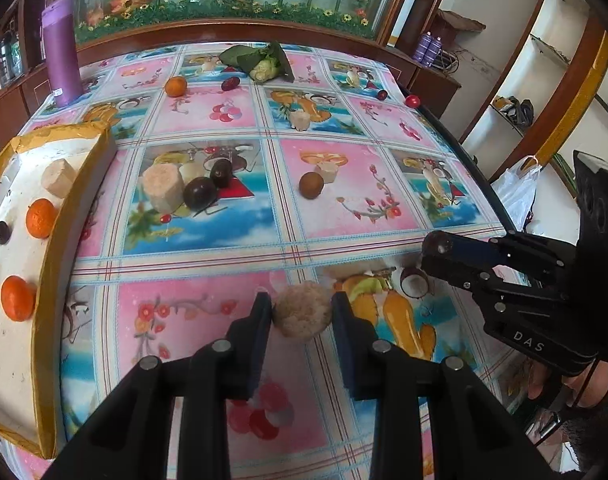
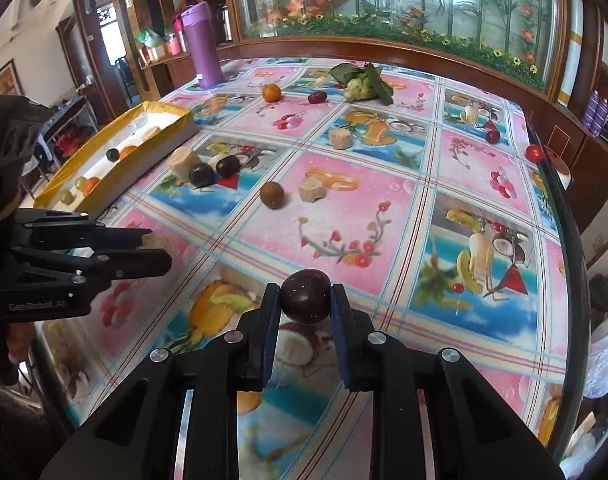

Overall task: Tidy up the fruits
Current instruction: 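Grasp a round beige cake with the left gripper while the right holds the brown fruit, then carry the brown fruit and beige cake over the foam tray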

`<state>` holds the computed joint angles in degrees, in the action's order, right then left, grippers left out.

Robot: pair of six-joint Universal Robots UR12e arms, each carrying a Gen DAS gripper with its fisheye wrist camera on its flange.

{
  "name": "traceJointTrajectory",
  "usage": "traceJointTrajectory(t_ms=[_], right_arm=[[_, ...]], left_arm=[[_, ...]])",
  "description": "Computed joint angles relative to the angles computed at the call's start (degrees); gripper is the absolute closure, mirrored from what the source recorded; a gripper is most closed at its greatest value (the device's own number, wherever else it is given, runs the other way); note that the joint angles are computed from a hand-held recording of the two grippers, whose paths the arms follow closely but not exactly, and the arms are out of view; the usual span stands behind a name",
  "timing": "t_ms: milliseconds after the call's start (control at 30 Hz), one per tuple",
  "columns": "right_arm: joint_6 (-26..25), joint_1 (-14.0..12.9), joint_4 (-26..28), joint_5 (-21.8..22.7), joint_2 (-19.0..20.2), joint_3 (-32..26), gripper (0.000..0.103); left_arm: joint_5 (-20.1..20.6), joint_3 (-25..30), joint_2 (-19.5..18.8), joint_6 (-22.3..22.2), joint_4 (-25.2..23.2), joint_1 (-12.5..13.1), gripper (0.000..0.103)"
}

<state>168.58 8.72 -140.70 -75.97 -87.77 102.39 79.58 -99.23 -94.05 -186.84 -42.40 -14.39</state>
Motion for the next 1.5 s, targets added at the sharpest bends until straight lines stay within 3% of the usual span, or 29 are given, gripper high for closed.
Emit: traceJointTrajectory(t_ms=[433, 1067, 1500], right_arm=[[2.1, 4.4, 0.7, -0.9, 1.6, -2.7, 0.079], [-3.1, 12.9, 1.8, 1.0, 11.5, -16.6, 0.079], [-6.9, 16.8, 7.6, 3.3, 19.1, -26.1, 0.079]], left_arm=[[-0.2, -4.4, 5.2, -0.8, 2.5, 4.3, 0.069], [3.7, -9.6, 10.6, -4.0, 3.1, 15.3, 0.069], [3.2, -11.0, 10.5, -3.0, 0.9, 17.4, 0.069]])
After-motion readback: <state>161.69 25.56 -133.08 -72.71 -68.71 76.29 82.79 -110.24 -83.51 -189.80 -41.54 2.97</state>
